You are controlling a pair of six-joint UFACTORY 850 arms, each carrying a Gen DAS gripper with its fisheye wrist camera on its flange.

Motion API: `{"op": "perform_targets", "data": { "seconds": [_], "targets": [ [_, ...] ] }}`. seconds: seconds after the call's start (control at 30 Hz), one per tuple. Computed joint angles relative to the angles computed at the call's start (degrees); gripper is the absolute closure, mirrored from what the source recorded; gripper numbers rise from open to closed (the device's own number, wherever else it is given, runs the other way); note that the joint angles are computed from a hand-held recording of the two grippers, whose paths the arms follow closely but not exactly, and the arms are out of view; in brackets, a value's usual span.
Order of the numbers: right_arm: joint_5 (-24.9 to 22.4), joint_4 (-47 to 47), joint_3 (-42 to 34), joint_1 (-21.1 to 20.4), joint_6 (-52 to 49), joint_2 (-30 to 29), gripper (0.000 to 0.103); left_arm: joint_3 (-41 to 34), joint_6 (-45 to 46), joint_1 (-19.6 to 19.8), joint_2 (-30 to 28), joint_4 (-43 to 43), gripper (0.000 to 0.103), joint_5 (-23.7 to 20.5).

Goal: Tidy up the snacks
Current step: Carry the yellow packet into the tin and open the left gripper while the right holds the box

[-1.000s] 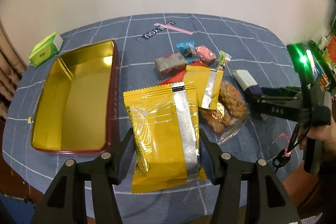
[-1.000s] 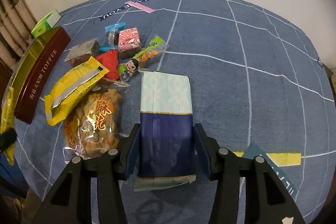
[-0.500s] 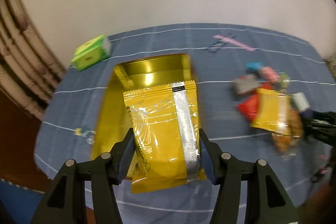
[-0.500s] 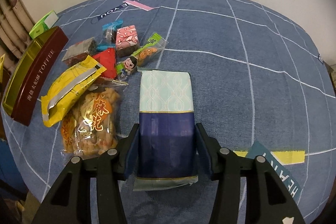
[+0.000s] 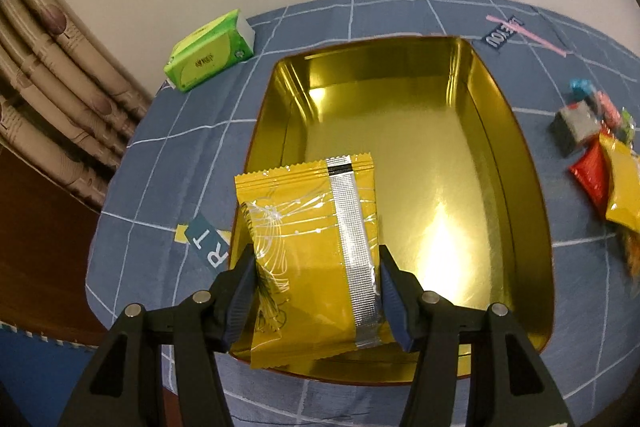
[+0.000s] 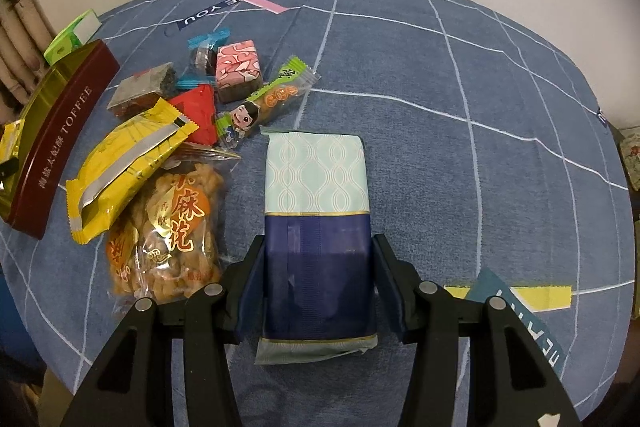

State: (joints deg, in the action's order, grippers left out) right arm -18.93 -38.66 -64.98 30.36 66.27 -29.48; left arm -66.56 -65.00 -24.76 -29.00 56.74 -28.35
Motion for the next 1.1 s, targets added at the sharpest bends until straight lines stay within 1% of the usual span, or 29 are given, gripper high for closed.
{"op": "perform_targets", "data": {
  "seconds": [0.4,0.5,0.6,0.8,1.0,1.1],
  "targets": [
    [-2.61,-2.57,-0.84,1.04,6.32,-0.42,0.057,0.00,2.95,0.24,-1.54,-2.00,0.045,-0.81],
    [-2.58,-2.52,-0.47,1.16,7.82,0.10,0.057,0.11,2.97,0.44,-1.53,-2.08,0.045,-0.89],
    [-3.66,-5.14,-0.35,1.59,11.32,0.89,0.057,0.16,2.45,0.37,-1.46,-1.31,0.045,-1.13],
    [-5.60,-11.18,-0.01,2.49,19.55,3.90,0.057,0.69,4.98,1.27,-0.46,-4.64,0.045,1.46],
    [-6.30,-12.09,-2.56,4.30,20.57,4.34,0.057,1.97,5.28,1.97,1.84,-5.81,0.042,5.73],
    [-6.37,-11.35,-4.76,5.66,19.28,3.87,0.057,3.15,1.05,2.06,3.62,-2.67,0.042,7.80]
  ]
}}
